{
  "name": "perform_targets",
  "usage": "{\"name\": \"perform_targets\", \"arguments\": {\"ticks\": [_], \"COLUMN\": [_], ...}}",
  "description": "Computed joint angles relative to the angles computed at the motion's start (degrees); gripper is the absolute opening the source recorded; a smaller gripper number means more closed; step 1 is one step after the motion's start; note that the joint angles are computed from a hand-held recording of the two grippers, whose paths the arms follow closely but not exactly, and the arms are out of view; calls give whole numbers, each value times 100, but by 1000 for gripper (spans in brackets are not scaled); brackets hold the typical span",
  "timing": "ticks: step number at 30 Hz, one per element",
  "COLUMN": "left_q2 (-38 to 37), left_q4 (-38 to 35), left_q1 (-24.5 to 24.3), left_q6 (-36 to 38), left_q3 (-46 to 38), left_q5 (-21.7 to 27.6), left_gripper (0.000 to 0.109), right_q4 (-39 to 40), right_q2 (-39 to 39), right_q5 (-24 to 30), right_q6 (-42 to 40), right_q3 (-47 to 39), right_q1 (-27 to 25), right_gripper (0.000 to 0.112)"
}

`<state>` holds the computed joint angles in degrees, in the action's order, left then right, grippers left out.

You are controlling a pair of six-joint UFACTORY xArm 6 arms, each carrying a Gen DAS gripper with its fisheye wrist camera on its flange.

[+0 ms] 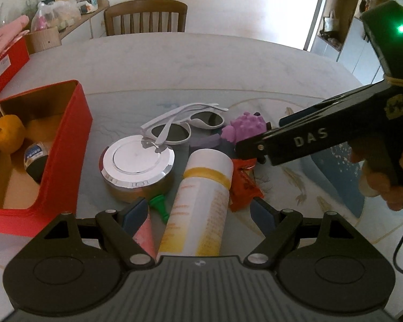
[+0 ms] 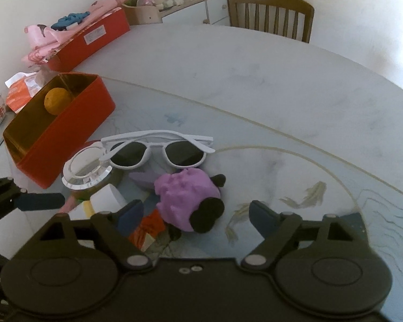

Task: Organize rigid objects
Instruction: 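Move left tool to the white-yellow bottle while right tool approaches the purple spiky toy, then grasp the white-yellow bottle with left tool while right tool grasps the purple toy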

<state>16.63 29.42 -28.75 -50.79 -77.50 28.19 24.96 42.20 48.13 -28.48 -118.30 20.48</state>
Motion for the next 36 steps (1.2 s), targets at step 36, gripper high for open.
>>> {"name": "perform_targets", "arguments": {"ticks": [36], "left_q2": [-175], "left_q4": [-149], "left_q1": [9], "left_q6": [128], "left_q3": [68], "left_q5": [-28], "left_gripper": [44], "right_q4": [301], "right_q2": [-805], "right_q5": [-565], "right_q6": [-95], "right_q3": [1007], "right_q1": [68], "right_gripper": [56]}}
